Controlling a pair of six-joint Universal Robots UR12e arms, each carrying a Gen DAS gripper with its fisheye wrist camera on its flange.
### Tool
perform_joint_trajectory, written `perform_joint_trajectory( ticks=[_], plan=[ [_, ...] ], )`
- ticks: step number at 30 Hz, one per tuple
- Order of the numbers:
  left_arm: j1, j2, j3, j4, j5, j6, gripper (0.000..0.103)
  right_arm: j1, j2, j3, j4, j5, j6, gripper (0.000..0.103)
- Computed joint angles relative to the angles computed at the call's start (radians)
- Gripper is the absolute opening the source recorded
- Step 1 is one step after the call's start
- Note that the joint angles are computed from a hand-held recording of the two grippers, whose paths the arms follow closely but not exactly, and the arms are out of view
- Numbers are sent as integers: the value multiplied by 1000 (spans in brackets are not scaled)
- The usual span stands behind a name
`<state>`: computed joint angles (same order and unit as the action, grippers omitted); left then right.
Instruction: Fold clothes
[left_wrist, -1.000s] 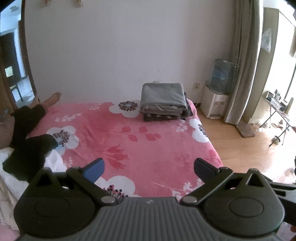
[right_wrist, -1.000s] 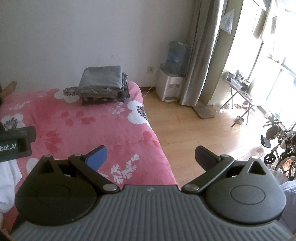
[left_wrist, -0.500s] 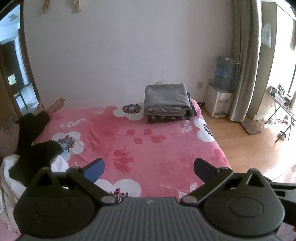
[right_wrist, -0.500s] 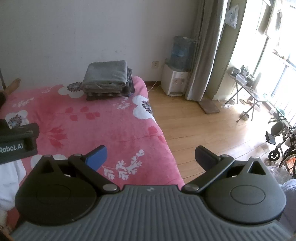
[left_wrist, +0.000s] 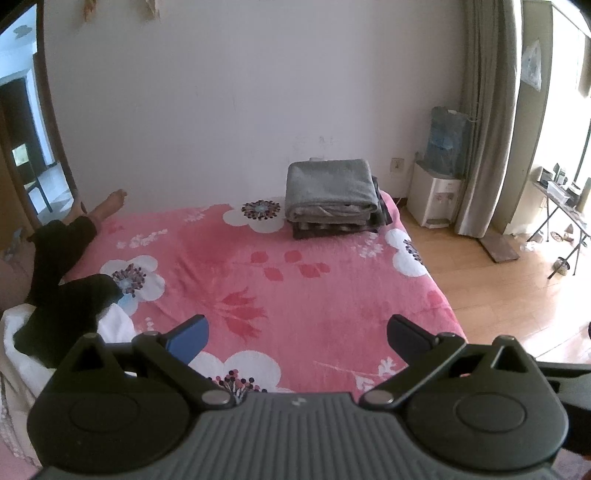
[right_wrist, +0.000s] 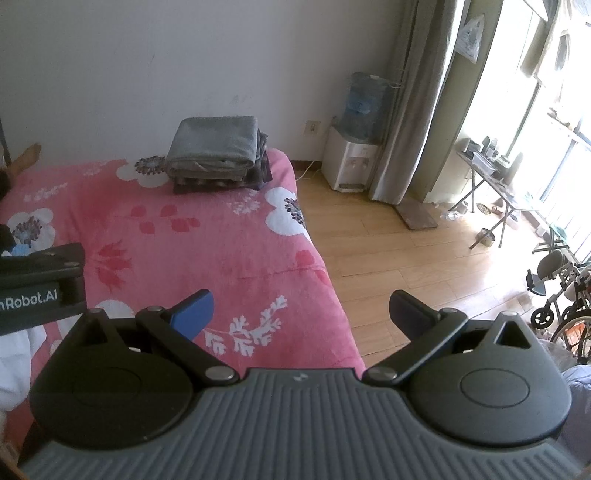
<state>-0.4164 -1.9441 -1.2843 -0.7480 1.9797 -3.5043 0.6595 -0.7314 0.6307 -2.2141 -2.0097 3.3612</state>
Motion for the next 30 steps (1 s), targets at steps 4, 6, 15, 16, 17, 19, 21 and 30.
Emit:
perform_joint_trajectory(
  ticks=[4,6,15,16,17,19,21,30],
  plan=[
    [3,1,0,-2,-8,-11,103,2,7,-13,8,-7,-7,102],
    [3,0,1,-2,-8,-14,103,3,10,-18,11,-11,-10,102],
    [3,-3,4,-1,-6,-22,103,3,6,-12,3,-15,-16,102],
    [3,-3,5,-2,-5,-23,103,2,6,-12,2,-15,-17,102],
    [3,-4,6,-2,-5,-23,103,2,6,-12,1,-15,-19,102],
    [3,-3,5,1,-7,-24,103,2,6,-11,-1,-16,-21,102],
    [4,-3,5,0,-8,-26,103,2,6,-11,-2,-17,-23,102],
    [7,-1,5,-9,-13,-33,103,3,11,-20,2,-21,-22,102]
  ],
)
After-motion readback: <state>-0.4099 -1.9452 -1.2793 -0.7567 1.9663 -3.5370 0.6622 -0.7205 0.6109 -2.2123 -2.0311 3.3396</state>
